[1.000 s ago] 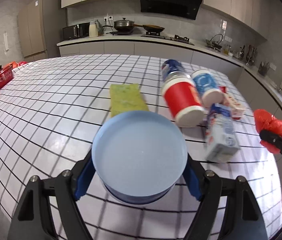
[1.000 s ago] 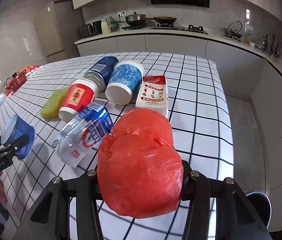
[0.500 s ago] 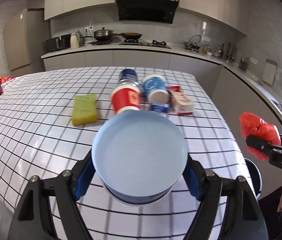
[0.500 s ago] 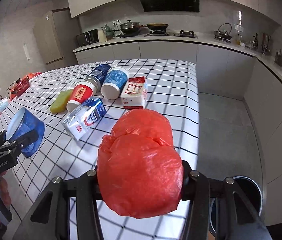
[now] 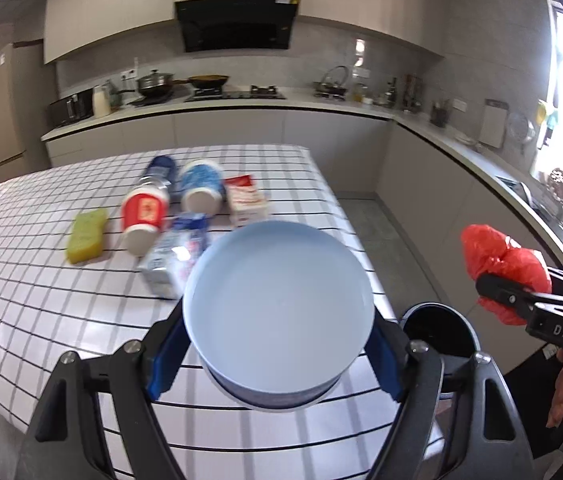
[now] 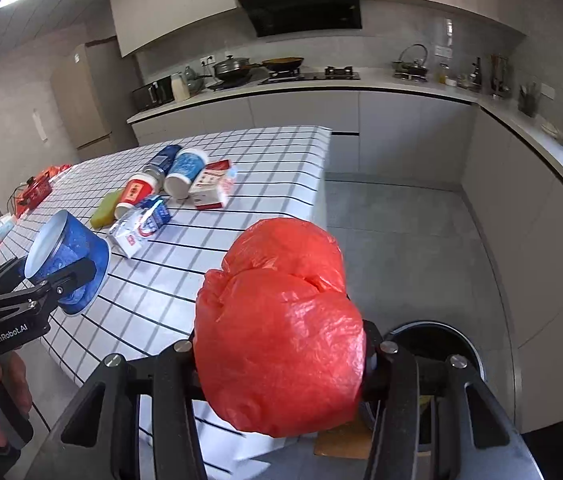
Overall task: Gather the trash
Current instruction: 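Carry the blue tin and red bag in both tools over the black bin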
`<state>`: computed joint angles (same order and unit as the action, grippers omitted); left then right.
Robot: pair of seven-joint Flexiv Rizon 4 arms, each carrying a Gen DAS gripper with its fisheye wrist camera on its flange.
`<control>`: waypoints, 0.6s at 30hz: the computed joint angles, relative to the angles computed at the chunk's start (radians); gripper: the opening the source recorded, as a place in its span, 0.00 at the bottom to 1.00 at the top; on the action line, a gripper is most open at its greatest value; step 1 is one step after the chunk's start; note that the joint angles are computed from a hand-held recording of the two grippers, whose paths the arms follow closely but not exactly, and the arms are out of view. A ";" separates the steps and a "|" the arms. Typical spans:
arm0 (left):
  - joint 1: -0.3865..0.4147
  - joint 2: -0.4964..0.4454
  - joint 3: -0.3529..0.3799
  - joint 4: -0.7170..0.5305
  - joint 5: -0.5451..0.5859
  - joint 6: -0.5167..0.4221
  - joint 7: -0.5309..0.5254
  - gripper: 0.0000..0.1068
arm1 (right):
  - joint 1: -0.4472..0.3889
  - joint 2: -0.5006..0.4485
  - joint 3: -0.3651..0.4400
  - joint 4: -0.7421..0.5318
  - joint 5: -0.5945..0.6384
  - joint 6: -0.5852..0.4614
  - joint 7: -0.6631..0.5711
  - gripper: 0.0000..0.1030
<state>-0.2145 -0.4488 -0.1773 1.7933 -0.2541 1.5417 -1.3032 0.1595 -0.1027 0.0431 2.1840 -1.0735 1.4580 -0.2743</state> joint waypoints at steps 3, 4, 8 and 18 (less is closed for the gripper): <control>-0.018 -0.001 -0.012 -0.001 0.004 0.000 -0.002 0.74 | -0.032 0.044 -0.006 0.049 -0.010 0.016 0.003 0.49; -0.028 -0.005 -0.015 -0.007 0.007 -0.003 -0.002 0.74 | -0.044 0.057 -0.004 0.061 -0.013 0.019 0.003 0.49; -0.063 -0.017 -0.027 -0.024 0.014 -0.010 -0.007 0.74 | -0.111 0.113 0.005 0.124 -0.004 0.050 -0.033 0.49; -0.209 -0.095 0.010 -0.133 0.056 -0.073 -0.059 0.74 | -0.225 0.211 0.036 0.254 0.261 0.096 -0.333 0.49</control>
